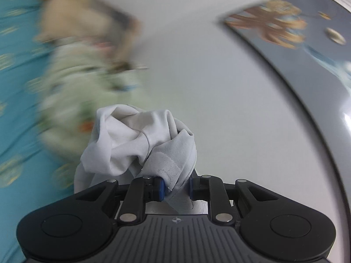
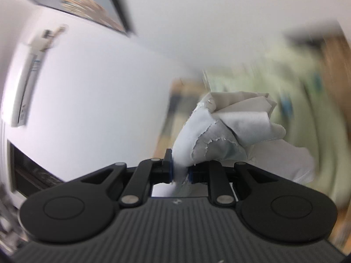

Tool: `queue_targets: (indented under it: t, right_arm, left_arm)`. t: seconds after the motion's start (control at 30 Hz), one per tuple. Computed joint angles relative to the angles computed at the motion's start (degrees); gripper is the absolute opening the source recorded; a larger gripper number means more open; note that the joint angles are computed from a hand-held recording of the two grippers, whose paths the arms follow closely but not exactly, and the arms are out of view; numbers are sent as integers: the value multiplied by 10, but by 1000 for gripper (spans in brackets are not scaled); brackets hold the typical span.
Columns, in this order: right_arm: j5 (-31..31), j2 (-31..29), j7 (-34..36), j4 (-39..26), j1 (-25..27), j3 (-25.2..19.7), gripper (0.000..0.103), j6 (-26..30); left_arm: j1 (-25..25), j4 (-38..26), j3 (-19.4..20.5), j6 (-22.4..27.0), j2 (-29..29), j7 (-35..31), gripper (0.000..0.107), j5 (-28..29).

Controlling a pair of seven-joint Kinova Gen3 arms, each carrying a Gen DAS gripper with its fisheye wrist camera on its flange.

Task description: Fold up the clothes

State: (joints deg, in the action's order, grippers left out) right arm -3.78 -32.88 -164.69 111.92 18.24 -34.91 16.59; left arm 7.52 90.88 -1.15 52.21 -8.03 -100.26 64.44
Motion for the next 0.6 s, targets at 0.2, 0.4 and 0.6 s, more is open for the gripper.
queue_targets:
  t: [0.2,0.4,0.6]
  right_arm:
    - [53,-21,30,38,129,-51,17,0]
    - [19,4,-14,143,160,-135,18,12]
    - [12,3,-41,124,132,-133,76,88]
  left_arm:
    - [64,5,89,-139,92,-140,22,28]
    - [71,117,118,-172,117,-271,24,13]
    - [37,124,124,-127,67,-280,44,-71]
